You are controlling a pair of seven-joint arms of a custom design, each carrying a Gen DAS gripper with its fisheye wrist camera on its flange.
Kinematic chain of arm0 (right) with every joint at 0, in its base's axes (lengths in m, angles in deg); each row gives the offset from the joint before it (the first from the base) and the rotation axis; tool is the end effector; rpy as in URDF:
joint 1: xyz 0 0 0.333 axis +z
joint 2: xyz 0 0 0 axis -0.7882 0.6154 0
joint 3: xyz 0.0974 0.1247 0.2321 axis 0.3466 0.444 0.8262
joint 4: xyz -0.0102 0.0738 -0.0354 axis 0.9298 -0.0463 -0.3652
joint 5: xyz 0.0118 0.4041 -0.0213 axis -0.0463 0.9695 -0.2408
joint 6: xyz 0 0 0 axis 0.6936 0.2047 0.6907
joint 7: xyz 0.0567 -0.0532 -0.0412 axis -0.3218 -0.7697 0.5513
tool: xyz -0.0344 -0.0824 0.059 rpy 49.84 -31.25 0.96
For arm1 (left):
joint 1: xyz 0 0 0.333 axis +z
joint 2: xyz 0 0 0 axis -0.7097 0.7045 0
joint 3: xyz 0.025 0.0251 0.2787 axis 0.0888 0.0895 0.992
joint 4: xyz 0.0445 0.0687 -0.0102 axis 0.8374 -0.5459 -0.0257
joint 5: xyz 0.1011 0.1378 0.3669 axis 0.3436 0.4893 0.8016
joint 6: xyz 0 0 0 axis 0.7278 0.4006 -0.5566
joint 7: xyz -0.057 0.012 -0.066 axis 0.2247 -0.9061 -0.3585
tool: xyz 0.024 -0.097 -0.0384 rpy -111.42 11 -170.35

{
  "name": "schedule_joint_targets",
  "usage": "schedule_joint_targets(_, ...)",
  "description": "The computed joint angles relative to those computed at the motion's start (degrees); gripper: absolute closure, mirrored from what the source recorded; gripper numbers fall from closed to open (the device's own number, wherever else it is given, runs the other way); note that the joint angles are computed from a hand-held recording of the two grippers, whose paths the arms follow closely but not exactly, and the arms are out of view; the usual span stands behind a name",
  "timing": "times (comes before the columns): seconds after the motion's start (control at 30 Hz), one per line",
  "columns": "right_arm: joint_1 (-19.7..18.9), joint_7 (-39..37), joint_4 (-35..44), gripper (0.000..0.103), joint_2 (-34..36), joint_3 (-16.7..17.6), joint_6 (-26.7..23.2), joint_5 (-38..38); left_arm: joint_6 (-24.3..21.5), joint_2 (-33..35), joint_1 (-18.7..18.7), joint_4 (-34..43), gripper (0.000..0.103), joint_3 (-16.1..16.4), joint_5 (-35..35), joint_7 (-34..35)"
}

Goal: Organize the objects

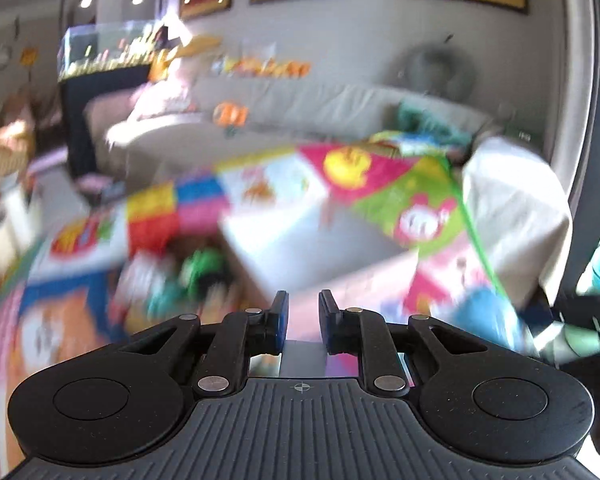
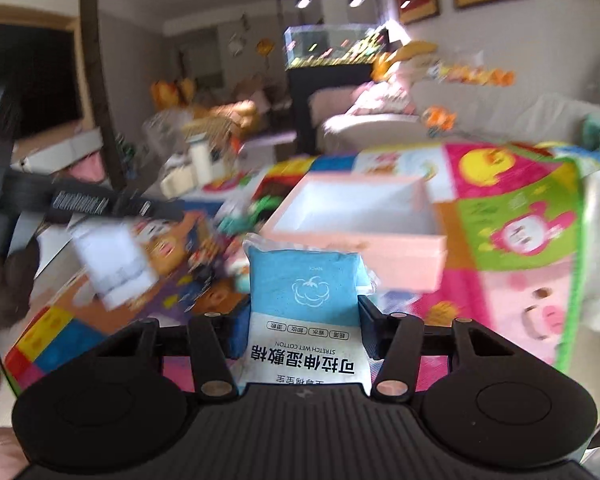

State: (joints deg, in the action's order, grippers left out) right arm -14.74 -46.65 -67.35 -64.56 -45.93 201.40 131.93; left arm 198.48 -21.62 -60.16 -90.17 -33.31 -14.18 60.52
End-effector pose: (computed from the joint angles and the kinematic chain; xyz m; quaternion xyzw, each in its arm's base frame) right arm 0.4145 0.1789 0.5007 -0.7612 0.3922 -0.1744 0.4862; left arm 0.4264 -0.3551 0.5642 -0.5979 0.6287 -0.3694 0.3327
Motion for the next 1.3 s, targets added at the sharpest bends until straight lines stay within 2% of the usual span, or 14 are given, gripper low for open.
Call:
schedule_joint_targets(0.07,2.8,-4.5,0.0,0.051,-0.2,-2.2,3.9,4.5,-1.6,6.5,1.6,7.5,0.094,-1.1,6.1,-3.3)
schedule_joint_targets(0.17,5.0,-9.5,0.9,0.051,0.7,-4.9,6.0,10.3,-4.3,18.4,0.7,20.2,0.094,0.2,15.8,-12.5)
schedule_joint_targets(0.3,0.9,-8.0,2.1,0.051,3.6,-2.8,5.2,11.2,-4.7,28.7,-2.3,30.1,0.094,4.3,21.6,-21.6)
schedule_joint_targets(0.37,-2.3,-4.7,2.1,0.051,4.4,-0.9,4.3,8.7,-3.0,30.0,-3.0,30.3,0.094,6.0,20.9,-23.4)
schedule_joint_targets(0.43,-3.2,-4.5,2.0,0.051,4.6,-0.9,3.4,8.5,-1.0,28.4,-3.4,27.4,0.094,7.2,19.7,-22.6)
schedule_joint_targets(0.57,-4.9,-3.3,2.8,0.051,6.7,0.1,2.6,8.5,0.2,21.6,-5.6,18.5,0.094,8.7,17.9,-16.9)
schedule_joint_targets(0.63,-5.4,-3.0,3.5,0.051,8.0,0.6,2.3,9.0,4.1,17.4,-5.5,13.2,0.093,8.2,14.6,-12.6)
schedule_joint_targets(0.7,-5.8,-3.4,3.8,0.051,8.8,1.3,2.0,9.8,10.8,13.3,-4.9,7.0,0.093,7.4,6.7,-3.8)
schedule_joint_targets(0.77,-6.6,-2.9,4.0,0.051,9.6,2.1,1.5,9.4,15.3,11.1,-5.4,2.3,0.087,6.5,-5.0,10.3)
schedule_joint_targets(0.83,-7.5,-1.4,3.7,0.051,9.9,3.3,1.4,7.8,13.9,10.3,-6.3,-0.1,0.086,5.2,-11.6,19.6)
schedule_joint_targets(0.93,-8.0,0.5,3.1,0.051,10.1,4.4,3.1,6.0,8.0,11.2,-6.5,0.0,0.087,3.5,-13.1,19.3)
schedule_joint_targets(1.0,-8.5,3.2,2.4,0.051,9.9,5.0,4.2,3.7,7.5,11.7,-6.9,-0.3,0.087,3.6,-17.7,20.8)
schedule_joint_targets(1.1,-7.2,4.0,1.4,0.051,8.8,3.9,5.3,2.2,9.7,10.3,-7.8,-2.6,0.087,3.6,-23.1,27.4)
schedule_joint_targets(1.3,-3.7,3.5,0.9,0.05,9.0,0.4,5.4,3.2,4.9,8.4,-9.6,-3.1,0.087,2.9,-30.3,37.5)
